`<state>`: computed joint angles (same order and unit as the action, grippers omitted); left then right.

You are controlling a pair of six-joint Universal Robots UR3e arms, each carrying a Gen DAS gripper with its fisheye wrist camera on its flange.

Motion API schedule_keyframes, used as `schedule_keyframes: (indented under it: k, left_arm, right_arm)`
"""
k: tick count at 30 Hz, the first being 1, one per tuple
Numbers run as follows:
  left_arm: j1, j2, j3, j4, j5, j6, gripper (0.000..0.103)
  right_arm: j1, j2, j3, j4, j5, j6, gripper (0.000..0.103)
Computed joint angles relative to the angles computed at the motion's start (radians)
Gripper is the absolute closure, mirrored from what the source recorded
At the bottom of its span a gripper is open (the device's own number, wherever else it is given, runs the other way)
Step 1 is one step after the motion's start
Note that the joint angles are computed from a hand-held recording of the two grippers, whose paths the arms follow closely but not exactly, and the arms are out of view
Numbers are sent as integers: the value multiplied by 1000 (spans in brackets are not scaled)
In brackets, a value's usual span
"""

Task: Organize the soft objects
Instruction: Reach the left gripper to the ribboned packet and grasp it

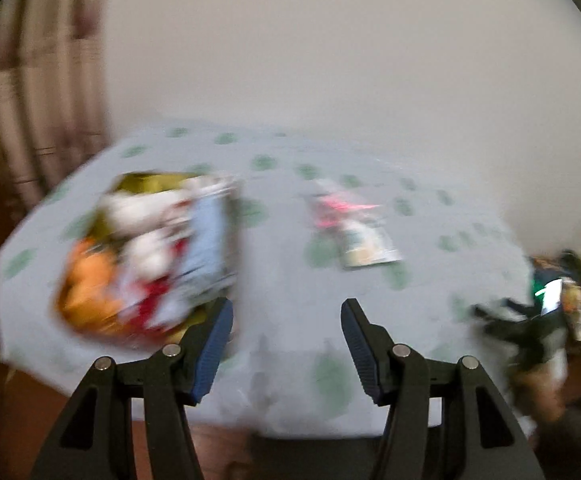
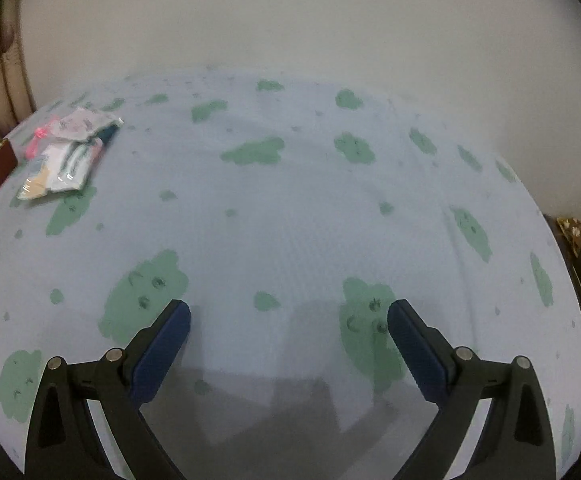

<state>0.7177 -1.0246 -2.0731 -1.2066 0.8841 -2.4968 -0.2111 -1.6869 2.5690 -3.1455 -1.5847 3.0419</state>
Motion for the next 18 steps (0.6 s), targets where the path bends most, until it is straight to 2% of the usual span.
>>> schedule_keyframes:
  k: [1,2,6,11,13,18]
  left_arm:
    - [-85,-105,53,79,4,-73,45]
    - [-153,-196,131,85,32,-113,45]
    - [-340,-598,460,124,23,-304,45]
    - [-441,-1047,980,-69,40,-440,45]
    - [-454,-1212,1190,-180,3,-467,45]
    - [-484,-1406,1482,-308,30,-502,45]
  right_arm:
    - [9,5,3,-15,-10,-6,4]
    - [17,18,5,-32,-18,-11,4]
    - [17,19,16,-55,22,-39,4]
    - [-39,-10,32,-44,107,-50,4]
    - [-48,7,23,-45,128,-47,4]
    - [-74,0,20,-7,174,-64,4]
